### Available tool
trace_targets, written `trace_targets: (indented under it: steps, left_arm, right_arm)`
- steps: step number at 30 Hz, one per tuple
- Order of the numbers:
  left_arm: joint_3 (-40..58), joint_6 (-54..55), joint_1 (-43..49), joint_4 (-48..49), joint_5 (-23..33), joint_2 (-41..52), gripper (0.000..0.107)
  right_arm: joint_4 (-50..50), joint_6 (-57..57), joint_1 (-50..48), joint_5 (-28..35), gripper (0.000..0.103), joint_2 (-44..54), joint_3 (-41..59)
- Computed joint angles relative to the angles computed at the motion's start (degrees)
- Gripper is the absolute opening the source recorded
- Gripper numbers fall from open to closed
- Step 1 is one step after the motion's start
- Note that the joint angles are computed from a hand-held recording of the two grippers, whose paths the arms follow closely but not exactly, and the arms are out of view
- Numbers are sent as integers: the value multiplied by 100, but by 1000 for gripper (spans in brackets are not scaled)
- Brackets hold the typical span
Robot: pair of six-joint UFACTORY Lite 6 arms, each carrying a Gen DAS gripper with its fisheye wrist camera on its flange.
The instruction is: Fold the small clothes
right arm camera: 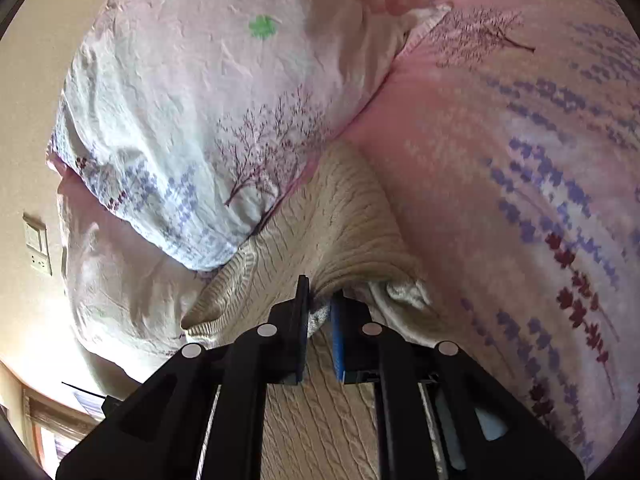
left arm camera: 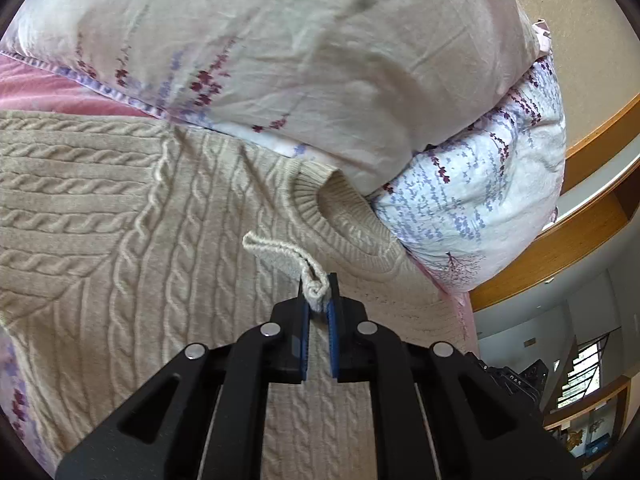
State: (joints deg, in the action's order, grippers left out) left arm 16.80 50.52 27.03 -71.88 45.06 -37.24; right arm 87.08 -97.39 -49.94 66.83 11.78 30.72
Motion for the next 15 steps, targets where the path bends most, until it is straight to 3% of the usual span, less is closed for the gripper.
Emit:
trace_targets:
  steps: [6,8,11,15]
  left_arm:
    - [-147,450,387,117,23,724,9]
    - [-163,654,328,-51,-110,866,9]
    - [-170,722,148,-149,-296,850,10]
    - [-136,738,3,-145,-443,891,12]
  right_arm:
    - [164,114,-49,-169,19,606,201]
    - [386,-158,-104,-112,7,621,178]
    - [742,-482,-322,-26,7,388,-129]
    - [754,-482,-216,-425,8,454,-206]
